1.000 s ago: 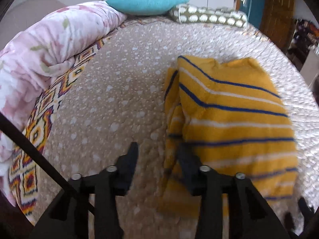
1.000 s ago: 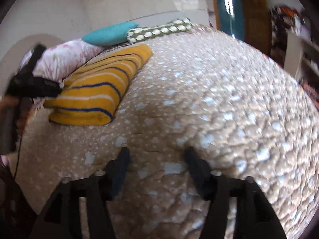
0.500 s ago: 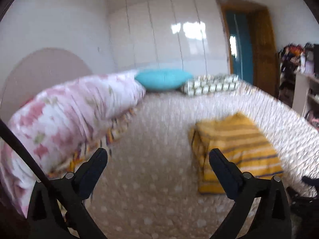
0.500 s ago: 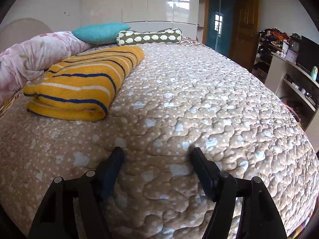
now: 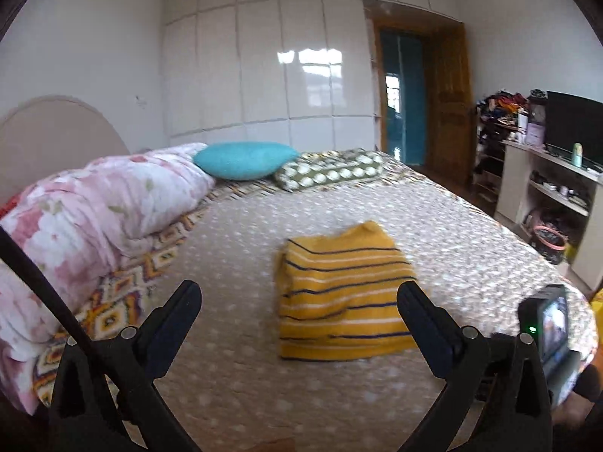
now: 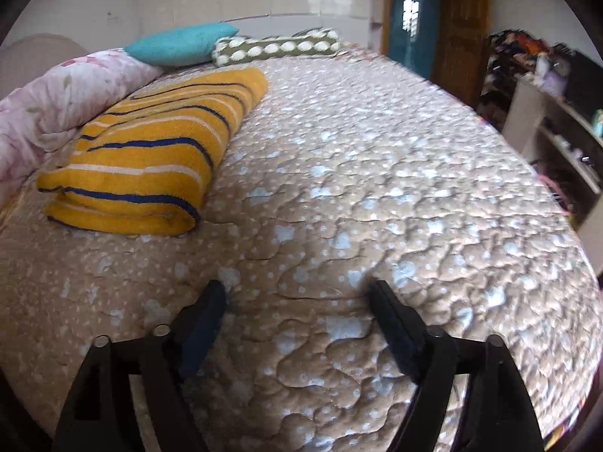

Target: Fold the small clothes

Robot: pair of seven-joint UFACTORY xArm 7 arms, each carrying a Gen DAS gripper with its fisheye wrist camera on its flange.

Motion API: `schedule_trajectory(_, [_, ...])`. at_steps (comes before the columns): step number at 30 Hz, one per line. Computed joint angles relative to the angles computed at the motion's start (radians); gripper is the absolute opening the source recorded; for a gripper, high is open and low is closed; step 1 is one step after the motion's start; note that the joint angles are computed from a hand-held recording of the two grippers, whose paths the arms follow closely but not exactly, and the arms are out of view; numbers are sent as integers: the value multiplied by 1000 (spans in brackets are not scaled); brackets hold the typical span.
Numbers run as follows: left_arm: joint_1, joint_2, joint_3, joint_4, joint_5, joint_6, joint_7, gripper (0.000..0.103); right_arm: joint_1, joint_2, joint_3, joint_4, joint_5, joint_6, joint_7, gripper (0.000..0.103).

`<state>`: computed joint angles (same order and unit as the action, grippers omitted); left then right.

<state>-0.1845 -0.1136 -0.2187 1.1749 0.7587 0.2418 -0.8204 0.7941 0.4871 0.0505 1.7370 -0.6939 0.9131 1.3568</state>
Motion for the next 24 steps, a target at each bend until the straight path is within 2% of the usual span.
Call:
schedule_trajectory(2, [-24, 14, -3, 10, -59, 21, 32, 103, -7, -22, 2, -43, -10, -49, 3, 88])
schedule_trajectory(7, [-99, 60, -12, 64, -150, 180, 127, 103, -5, -60, 11, -95, -28, -71, 35, 88])
schedule_trajectory(15, [-154, 76, 4, 66, -56, 287, 86, 103, -11, -97, 37, -106, -26, -31, 96, 88])
schedule_trajectory(20, [-152, 72, 22, 41, -114, 321, 89, 103, -3, -68, 46, -39, -2, 42, 56, 88])
schedule_trajectory(24, [-148, 78, 21, 41, -92, 394, 48, 103, 29, -41, 40, 18, -17, 104, 29, 88])
